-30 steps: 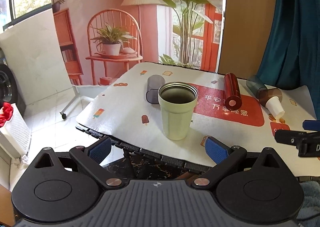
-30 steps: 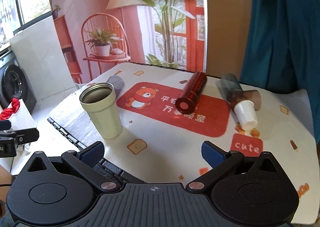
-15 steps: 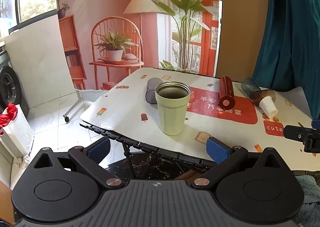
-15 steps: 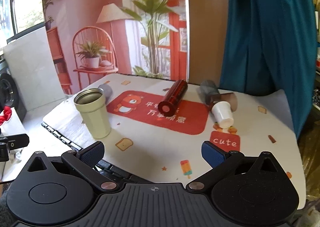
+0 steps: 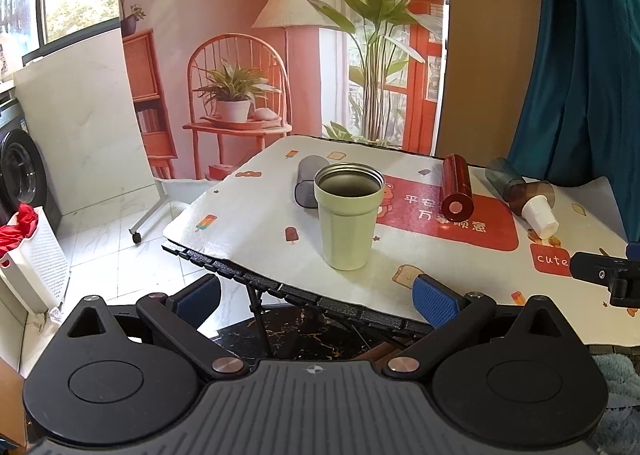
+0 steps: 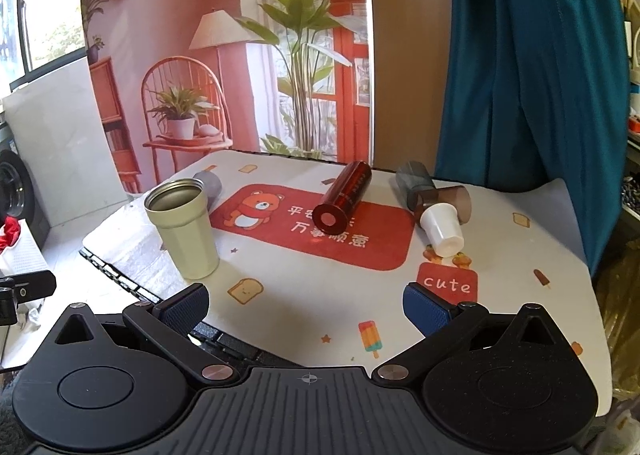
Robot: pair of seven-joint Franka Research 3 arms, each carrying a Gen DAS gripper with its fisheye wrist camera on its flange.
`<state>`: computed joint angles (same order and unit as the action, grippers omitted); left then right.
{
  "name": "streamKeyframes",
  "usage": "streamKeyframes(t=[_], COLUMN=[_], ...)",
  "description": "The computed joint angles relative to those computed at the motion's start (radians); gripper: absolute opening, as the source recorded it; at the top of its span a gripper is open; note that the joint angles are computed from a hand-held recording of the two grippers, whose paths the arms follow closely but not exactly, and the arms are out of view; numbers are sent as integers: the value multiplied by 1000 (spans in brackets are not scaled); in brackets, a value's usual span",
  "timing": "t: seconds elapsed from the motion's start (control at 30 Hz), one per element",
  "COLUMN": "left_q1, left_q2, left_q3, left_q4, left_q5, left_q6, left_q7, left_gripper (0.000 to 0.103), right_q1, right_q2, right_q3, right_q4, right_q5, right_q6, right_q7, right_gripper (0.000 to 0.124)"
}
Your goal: Flip cup upright
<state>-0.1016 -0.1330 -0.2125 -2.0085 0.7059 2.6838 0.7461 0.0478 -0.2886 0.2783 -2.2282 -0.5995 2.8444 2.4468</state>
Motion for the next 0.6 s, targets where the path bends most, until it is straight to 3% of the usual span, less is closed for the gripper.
streamKeyframes(t=[0.6], left_q1=[1], left_q2=[-5], left_q3=[1], left_q4=[-8], left_q5=[-1], left_q6=[8], left_q7=[-14], left_gripper=[103], right_q1=[7], right_q2=[1], right_q3=[-5], right_q4=[-3], right_q5=[13], right_q6=[-4], right_q7=[-11], right_gripper=[103])
